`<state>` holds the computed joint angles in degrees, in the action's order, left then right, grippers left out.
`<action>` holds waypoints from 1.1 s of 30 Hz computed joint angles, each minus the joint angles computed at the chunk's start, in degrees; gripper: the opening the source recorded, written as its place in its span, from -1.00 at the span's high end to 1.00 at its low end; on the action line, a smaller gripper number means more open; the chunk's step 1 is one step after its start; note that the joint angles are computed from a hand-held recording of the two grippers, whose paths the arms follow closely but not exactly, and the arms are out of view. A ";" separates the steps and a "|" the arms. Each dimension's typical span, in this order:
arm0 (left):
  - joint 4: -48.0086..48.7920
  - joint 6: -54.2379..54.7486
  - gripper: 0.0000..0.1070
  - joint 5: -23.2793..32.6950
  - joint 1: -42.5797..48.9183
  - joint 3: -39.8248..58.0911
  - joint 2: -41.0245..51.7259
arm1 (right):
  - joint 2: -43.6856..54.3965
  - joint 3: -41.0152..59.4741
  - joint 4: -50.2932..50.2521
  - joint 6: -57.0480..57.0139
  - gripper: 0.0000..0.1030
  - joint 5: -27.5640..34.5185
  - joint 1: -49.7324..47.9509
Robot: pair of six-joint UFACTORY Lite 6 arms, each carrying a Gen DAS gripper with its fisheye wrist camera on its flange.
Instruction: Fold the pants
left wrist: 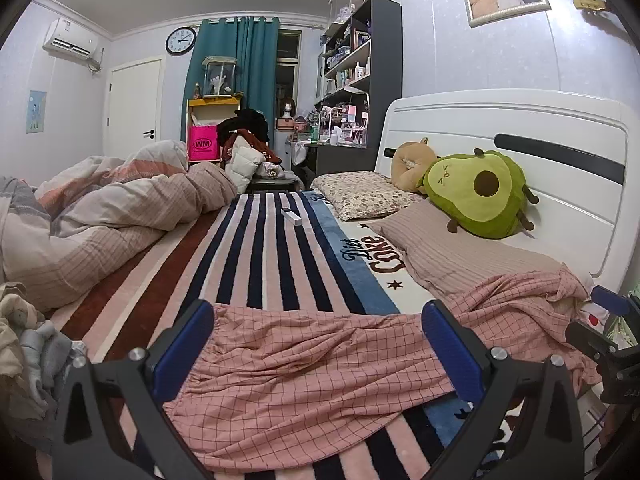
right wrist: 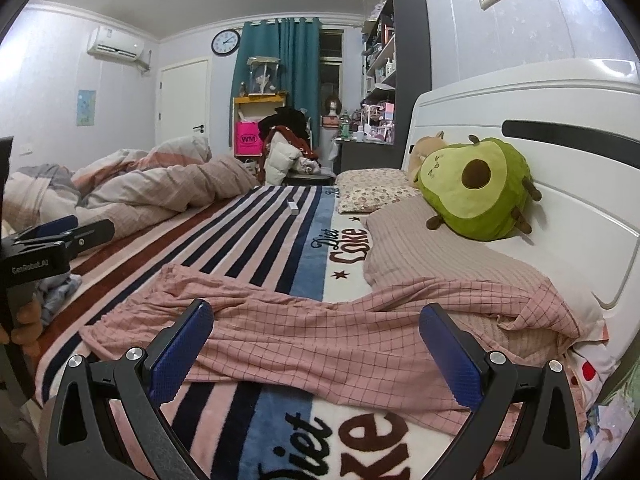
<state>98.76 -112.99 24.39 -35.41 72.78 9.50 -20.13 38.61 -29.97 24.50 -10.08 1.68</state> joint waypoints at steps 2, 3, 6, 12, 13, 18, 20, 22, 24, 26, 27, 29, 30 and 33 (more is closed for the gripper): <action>0.27 -0.21 -0.92 0.19 -0.12 -0.23 -0.04 | -0.40 -0.36 4.40 -4.46 -0.99 0.21 0.47; 0.19 -0.13 -0.92 0.23 -0.17 -0.21 0.04 | -0.64 -0.61 3.92 -4.01 -0.99 0.08 0.19; 0.94 -1.02 -0.92 0.18 -0.15 -0.94 -0.35 | -0.87 -0.78 -0.08 -0.32 -0.99 -0.10 -0.17; 1.23 -1.35 -0.92 -0.22 -0.03 -0.78 -0.05 | 0.18 -1.15 -2.88 2.98 -0.99 -0.45 -0.61; 0.80 -0.85 -0.92 -0.15 -0.05 -0.53 0.18 | 0.21 -1.33 -5.31 5.11 -0.99 -0.84 -0.83; 0.36 0.09 -0.91 -0.52 0.27 0.32 0.94 | 1.25 -1.29 4.11 -4.98 -0.99 -1.91 -0.14; 0.15 0.13 -0.91 -0.39 0.17 0.47 1.10 | 2.01 -0.97 4.45 -5.43 -0.99 -2.97 -0.15; -0.03 0.35 -0.92 -0.58 0.37 0.84 1.48 | 2.90 -0.42 7.45 -7.94 -0.99 -3.12 0.16; -0.16 0.75 -0.91 -0.84 0.73 1.19 1.87 | 3.97 0.13 7.55 -8.02 -0.99 -3.71 0.12; -0.01 0.82 -0.91 -1.35 1.22 1.58 2.40 | 5.40 0.88 9.30 -9.41 -0.99 -4.16 0.18; 0.31 0.60 -0.91 -1.76 1.55 1.69 2.58 | 6.34 1.23 9.00 -8.79 -0.99 -4.89 -0.01; 0.80 0.30 -0.91 -2.76 2.38 2.04 3.11 | 7.59 1.51 8.15 -7.44 -0.99 -6.28 -0.39; 0.68 0.45 -0.91 -3.19 2.73 2.41 3.60 | 7.95 1.66 8.55 -7.65 -0.99 -6.65 -0.43; 0.65 0.57 -0.91 -3.83 3.59 2.86 4.48 | 9.08 0.90 11.65 -11.13 -0.99 -10.39 -0.59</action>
<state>99.42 -112.42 20.56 -31.82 75.64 13.98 -11.06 39.51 -18.33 13.37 -20.48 1.09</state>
